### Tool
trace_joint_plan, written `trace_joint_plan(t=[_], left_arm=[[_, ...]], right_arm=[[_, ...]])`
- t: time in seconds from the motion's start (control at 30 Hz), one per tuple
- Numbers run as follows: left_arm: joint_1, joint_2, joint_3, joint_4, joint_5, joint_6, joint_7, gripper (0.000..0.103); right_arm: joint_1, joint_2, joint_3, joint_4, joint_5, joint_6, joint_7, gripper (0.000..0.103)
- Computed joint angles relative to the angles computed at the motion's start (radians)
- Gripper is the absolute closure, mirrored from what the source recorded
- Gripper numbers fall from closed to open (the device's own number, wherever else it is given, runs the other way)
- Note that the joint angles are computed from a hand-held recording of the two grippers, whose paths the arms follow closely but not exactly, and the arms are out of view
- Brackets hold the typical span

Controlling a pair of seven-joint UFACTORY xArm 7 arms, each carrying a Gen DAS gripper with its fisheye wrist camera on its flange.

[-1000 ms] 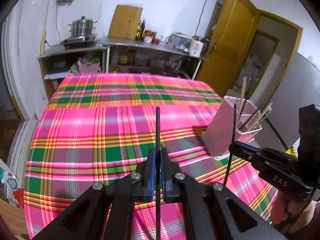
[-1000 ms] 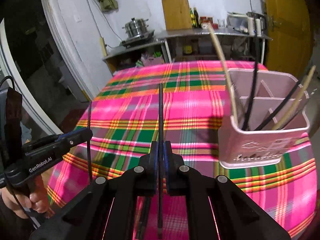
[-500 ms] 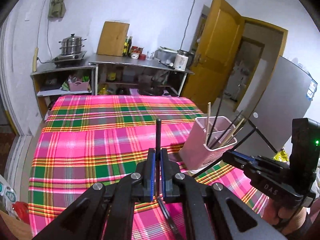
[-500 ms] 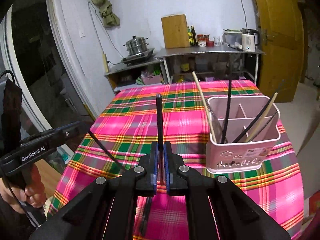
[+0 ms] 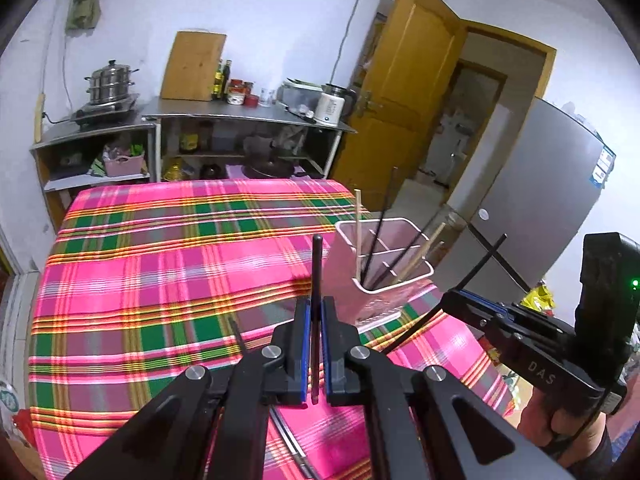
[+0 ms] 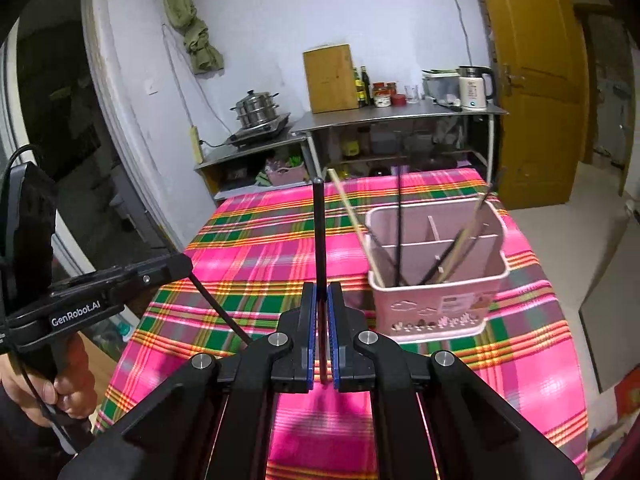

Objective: Organize utensils
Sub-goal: 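Lift the black chopsticks with both tools and carry them over the caddy, then lower the black chopsticks into the caddy with both tools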

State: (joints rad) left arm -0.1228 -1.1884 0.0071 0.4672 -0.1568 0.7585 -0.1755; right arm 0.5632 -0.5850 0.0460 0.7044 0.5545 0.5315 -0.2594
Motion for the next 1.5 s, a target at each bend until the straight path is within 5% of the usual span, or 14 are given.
trace_joint_plan(t=[0.4,0.87,1.5], left_arm=[[-0.073,0.185,-0.024,0.125,-0.032,-0.111,-0.005,0.098],[-0.070,0.398,-0.025,0.333,-0.017,-0.228,0.017,0.098],[-0.079,0.522,-0.028,0.227,-0.001,-0.350,0.031,0.098]], right_arm=[[-0.059,-0.008,-0.039,0.045,-0.035,0.007,0.002,0.097],[-0.087,0.114,-0.059,0.216,-0.012,-0.066,-0.040,0.097],[-0.118,0.228,-0.016,0.171,-0.005,-0.142,-0.056,0.097]])
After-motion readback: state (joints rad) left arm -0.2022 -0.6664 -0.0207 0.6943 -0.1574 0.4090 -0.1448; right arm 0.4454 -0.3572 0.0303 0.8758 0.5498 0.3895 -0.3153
